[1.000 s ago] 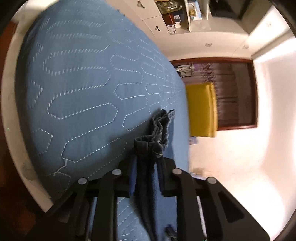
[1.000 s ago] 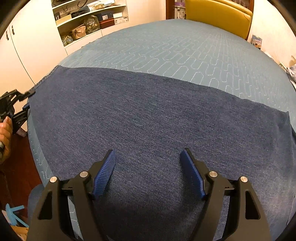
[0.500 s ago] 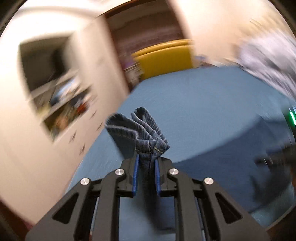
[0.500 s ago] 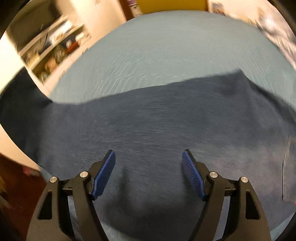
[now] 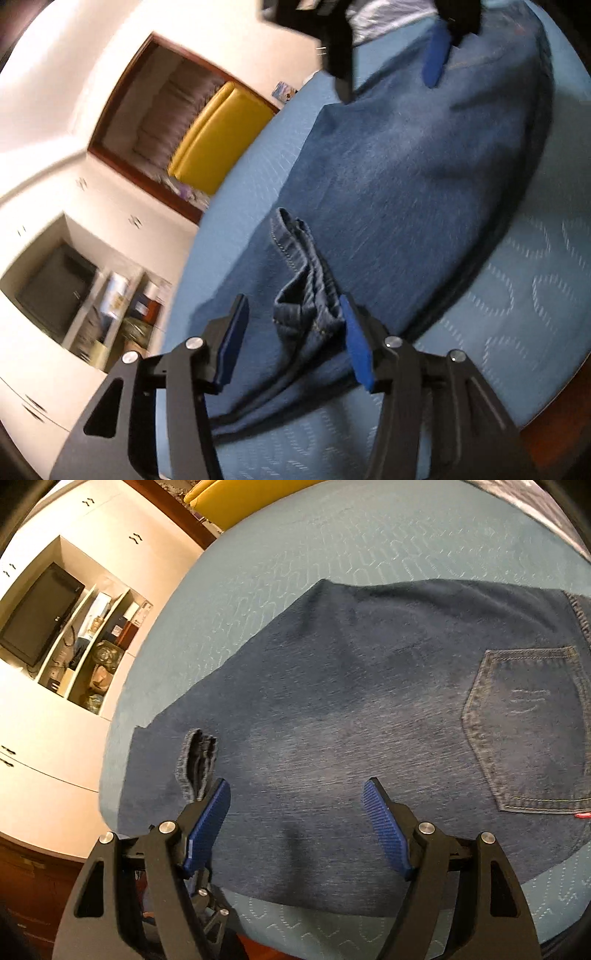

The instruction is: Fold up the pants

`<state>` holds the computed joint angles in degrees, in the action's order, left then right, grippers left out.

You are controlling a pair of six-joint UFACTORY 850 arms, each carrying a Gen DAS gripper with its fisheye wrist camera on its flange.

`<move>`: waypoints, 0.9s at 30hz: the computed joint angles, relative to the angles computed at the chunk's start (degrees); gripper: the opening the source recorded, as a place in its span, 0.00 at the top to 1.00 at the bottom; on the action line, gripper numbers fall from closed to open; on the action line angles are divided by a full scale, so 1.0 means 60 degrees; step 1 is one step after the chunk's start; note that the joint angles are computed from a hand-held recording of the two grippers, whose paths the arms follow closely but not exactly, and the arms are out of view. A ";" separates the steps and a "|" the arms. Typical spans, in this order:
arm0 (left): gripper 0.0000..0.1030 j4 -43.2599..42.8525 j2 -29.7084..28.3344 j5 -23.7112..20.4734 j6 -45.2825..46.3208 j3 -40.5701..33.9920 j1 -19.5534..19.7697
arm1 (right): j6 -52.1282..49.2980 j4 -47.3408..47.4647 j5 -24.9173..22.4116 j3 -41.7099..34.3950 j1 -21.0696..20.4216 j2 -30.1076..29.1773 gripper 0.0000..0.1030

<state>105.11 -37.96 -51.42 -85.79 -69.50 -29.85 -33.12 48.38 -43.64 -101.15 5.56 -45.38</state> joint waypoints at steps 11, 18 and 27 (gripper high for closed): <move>0.76 -0.0092 0.0246 0.1517 0.0421 0.0017 0.0364 | 0.0315 0.0541 -0.1847 -0.1248 0.0074 -0.0826 0.29; 0.77 0.1016 0.1232 0.2164 -0.1981 0.0652 0.0707 | 0.1768 0.1032 -0.4625 -0.3501 0.0280 -0.2349 0.17; 0.77 0.1242 0.1657 0.2553 -0.2516 0.0813 0.0940 | 0.3352 0.1088 -0.6039 -0.6643 0.0923 -0.4326 0.17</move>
